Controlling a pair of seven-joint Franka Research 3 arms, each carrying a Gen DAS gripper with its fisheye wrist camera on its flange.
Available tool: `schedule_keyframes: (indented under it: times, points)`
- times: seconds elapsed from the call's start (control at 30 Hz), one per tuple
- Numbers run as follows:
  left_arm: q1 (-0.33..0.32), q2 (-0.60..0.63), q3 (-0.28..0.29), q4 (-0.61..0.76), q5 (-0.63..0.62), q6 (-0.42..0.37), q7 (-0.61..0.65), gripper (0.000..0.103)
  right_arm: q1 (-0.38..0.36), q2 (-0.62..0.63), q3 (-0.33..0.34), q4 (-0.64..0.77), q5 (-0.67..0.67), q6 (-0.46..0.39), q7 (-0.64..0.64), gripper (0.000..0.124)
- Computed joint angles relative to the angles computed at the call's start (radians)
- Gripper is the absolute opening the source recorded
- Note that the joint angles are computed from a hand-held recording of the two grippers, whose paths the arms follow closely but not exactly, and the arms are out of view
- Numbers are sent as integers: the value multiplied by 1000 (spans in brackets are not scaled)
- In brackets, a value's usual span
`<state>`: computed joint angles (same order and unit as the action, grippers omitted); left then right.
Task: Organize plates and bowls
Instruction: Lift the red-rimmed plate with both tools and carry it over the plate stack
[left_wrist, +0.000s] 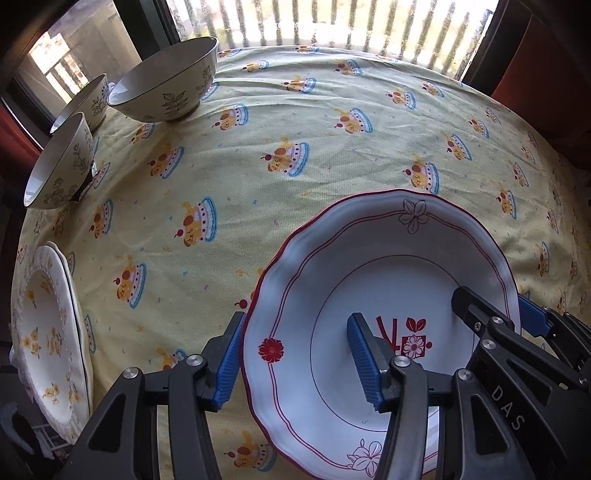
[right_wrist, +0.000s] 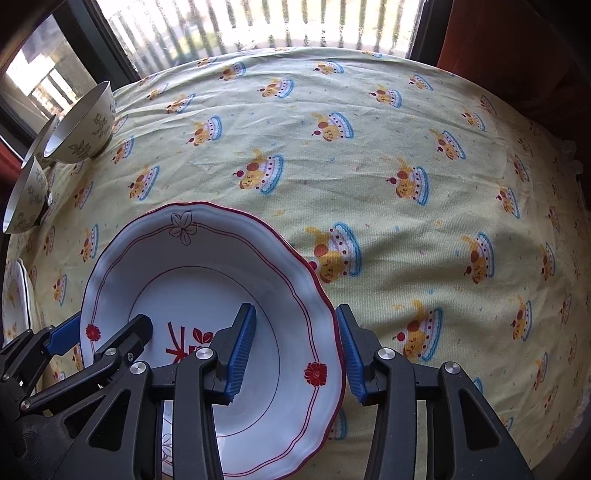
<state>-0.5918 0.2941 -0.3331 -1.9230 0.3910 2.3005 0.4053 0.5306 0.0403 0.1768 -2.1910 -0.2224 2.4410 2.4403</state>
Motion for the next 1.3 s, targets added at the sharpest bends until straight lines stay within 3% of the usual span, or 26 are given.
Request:
schedule_keyframes:
  times: [0.27, 0.6, 0.87, 1.3]
  points:
    - [39, -115, -14, -121, -55, 67, 37, 55, 20, -24, 20, 22, -62, -42, 81, 49]
    - [102, -292, -7, -288, -107, 166, 182, 55, 90, 15, 53, 150, -155, -178, 280, 49]
    - [144, -429, 18, -410, -167, 197, 291, 55, 174, 106, 50, 312, -196, -268, 365, 49]
    - [180, -598, 84, -586, -283, 220, 461, 55, 313, 288, 2, 578, -220, -360, 397, 49]
